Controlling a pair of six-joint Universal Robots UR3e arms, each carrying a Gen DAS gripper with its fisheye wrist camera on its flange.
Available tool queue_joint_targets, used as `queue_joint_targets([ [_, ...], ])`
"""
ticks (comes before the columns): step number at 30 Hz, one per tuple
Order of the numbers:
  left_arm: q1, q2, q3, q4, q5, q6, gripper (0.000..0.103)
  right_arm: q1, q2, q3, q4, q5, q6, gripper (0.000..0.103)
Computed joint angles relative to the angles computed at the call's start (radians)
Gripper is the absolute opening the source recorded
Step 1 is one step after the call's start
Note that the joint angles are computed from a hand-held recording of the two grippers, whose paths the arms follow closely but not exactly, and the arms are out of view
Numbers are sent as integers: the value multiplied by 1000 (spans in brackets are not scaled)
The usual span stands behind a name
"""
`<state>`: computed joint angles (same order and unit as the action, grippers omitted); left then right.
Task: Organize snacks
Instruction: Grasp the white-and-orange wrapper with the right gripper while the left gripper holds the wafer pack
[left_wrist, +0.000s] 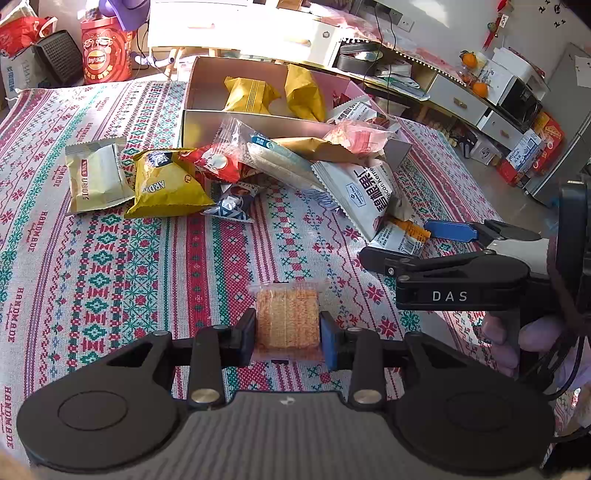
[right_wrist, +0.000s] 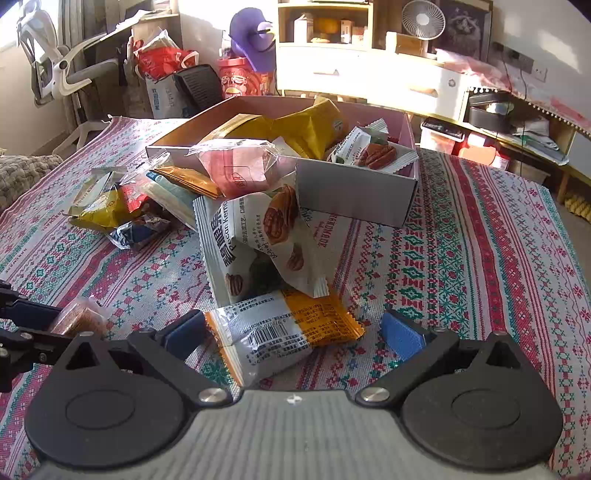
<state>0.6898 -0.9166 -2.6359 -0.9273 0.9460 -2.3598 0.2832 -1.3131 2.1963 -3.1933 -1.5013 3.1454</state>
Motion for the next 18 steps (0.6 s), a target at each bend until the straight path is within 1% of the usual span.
queue_joint_targets([
  [2,-9,-18,1,24,2,-10,41,-2,-7,1,5,10,-11,91],
  [5,-10,-20,1,25,2,-12,41,-6,-18,2,13,28,-33,82],
  [13,-10,-22,1,30,3,-12,41,7,-32,0,33,23,-40,73],
  [14,-12,-27,2,36,4,-14,41,12,-35,-1,37,19,-39,67],
  [15,-13,-30,1,42,4,-16,41,9,-44,4,41,31,-41,64],
  [18,-10,-30,-1,43,3,-14,41,18,-58,0,65,22,-45,62],
])
